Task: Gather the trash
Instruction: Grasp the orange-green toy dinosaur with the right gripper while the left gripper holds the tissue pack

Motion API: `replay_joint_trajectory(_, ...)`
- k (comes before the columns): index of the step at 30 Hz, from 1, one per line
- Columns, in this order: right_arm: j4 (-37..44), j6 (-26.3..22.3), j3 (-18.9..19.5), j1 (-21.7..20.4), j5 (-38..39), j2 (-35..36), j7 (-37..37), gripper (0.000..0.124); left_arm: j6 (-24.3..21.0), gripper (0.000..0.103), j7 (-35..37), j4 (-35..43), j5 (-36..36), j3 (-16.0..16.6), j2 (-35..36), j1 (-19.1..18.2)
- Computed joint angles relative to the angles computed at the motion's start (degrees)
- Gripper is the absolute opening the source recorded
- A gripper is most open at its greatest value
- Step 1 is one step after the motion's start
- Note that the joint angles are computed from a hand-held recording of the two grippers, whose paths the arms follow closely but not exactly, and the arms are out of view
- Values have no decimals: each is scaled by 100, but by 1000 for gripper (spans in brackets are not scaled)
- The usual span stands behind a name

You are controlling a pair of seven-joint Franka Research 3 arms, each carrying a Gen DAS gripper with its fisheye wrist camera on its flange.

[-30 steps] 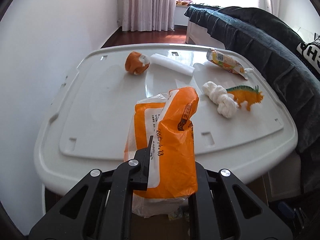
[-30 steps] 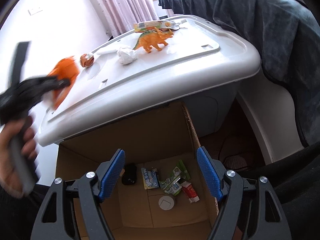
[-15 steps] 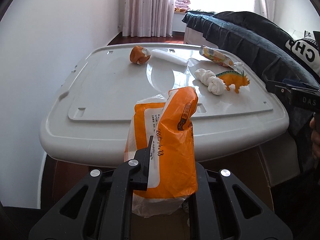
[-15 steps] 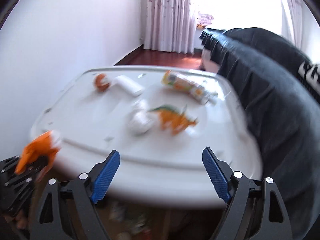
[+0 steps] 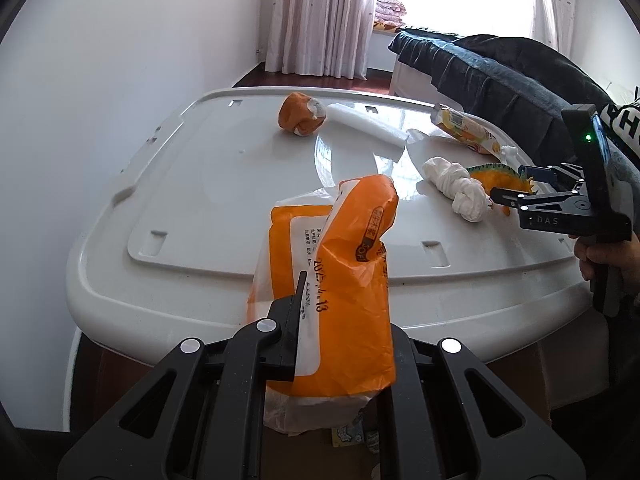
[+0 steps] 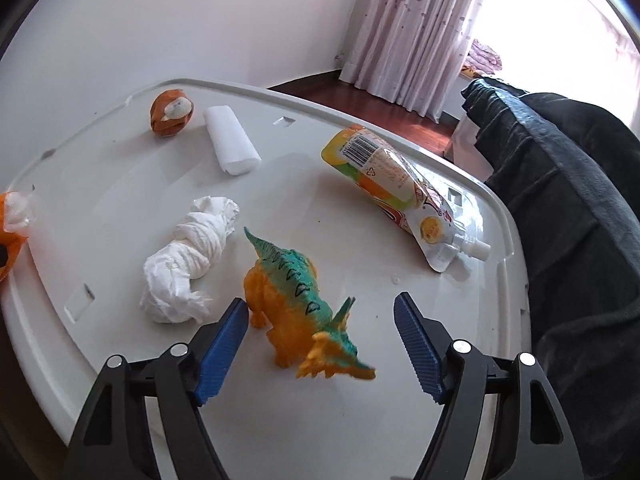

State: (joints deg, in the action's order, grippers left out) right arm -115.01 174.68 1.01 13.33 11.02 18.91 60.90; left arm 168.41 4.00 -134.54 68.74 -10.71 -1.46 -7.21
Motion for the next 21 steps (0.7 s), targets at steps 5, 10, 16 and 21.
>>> replay_joint_trajectory(5,769,-1137,286,-286,443,356,-158,61,-51,10,-75,55,45,-1,54,-23)
replay_joint_trajectory(10,787,-1135,-6,35,339,372,458,45,-74,11,-10,67,4,-4,61,-68)
replay_joint_trajectory(16,429,-759,-52,96,250,214,902,46,-97,11,-114,9,3,5,-14,-45)
replay_joint_trajectory(21,221,-570,-681,715,-425,128,2110,44,-15,11,-221,-35,-24,12,-47,6)
